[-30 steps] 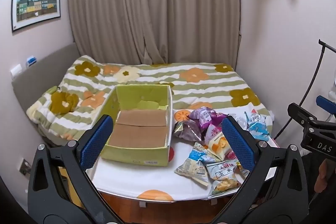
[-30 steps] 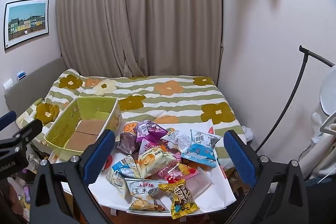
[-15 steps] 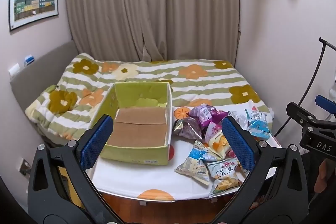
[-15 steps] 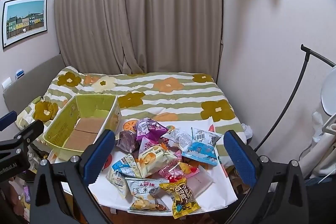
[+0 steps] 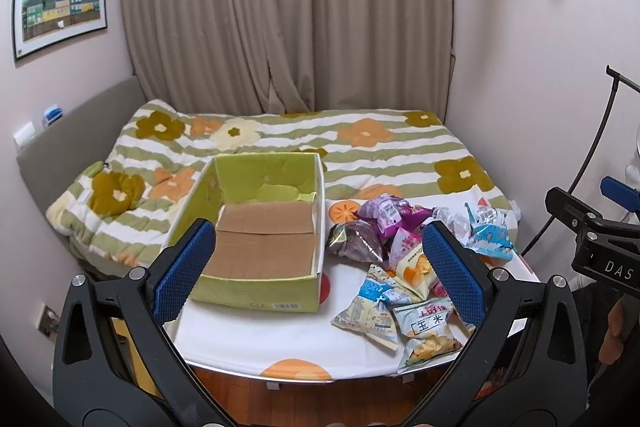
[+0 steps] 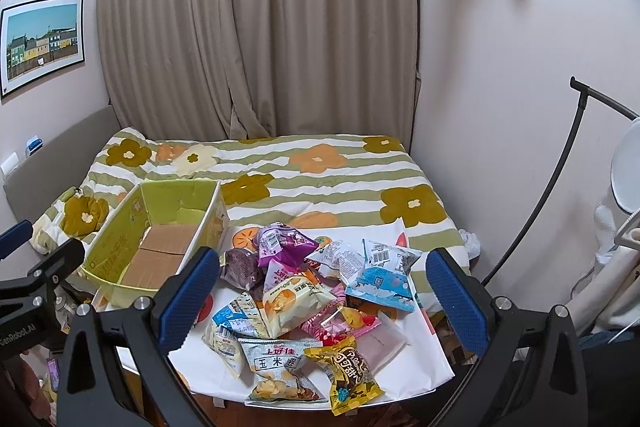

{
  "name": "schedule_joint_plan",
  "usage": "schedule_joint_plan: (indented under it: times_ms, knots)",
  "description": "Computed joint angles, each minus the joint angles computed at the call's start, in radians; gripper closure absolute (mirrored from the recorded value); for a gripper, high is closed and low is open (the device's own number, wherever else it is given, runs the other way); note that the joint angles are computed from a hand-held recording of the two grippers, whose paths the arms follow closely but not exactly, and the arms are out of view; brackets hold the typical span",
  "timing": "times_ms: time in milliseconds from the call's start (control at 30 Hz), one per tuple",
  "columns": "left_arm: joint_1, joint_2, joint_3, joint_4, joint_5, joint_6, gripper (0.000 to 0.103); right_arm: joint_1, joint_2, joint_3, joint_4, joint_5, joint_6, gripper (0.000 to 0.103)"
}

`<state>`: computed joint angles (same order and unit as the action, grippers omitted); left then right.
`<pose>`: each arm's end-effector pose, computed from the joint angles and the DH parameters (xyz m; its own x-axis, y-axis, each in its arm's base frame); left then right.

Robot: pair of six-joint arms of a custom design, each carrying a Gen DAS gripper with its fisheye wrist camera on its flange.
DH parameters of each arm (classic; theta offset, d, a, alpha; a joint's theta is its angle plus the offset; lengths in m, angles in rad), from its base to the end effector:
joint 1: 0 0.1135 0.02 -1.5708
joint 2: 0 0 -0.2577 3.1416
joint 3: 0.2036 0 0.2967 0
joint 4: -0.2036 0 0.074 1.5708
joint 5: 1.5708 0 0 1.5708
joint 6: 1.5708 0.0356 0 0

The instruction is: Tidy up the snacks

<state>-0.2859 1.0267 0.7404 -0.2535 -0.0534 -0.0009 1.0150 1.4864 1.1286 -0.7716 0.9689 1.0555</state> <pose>0.2656 -0.0761 0.2532 -0.4933 0.1441 -0.8578 0.2373 0.9711 0.0267 0.1999 0.2663 0.2396 -0.4919 0.1417 -0.8590 0.2696 0.9629 0.0045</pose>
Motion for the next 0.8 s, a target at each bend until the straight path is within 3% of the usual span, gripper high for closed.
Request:
schedule_joint_plan:
  times_ms: [800]
  knots:
    - [0.000, 0.012, 0.013, -0.010, 0.015, 0.006, 0.001, -0.007, -0.008, -0.001, -0.002, -0.008, -0.006, 0.000]
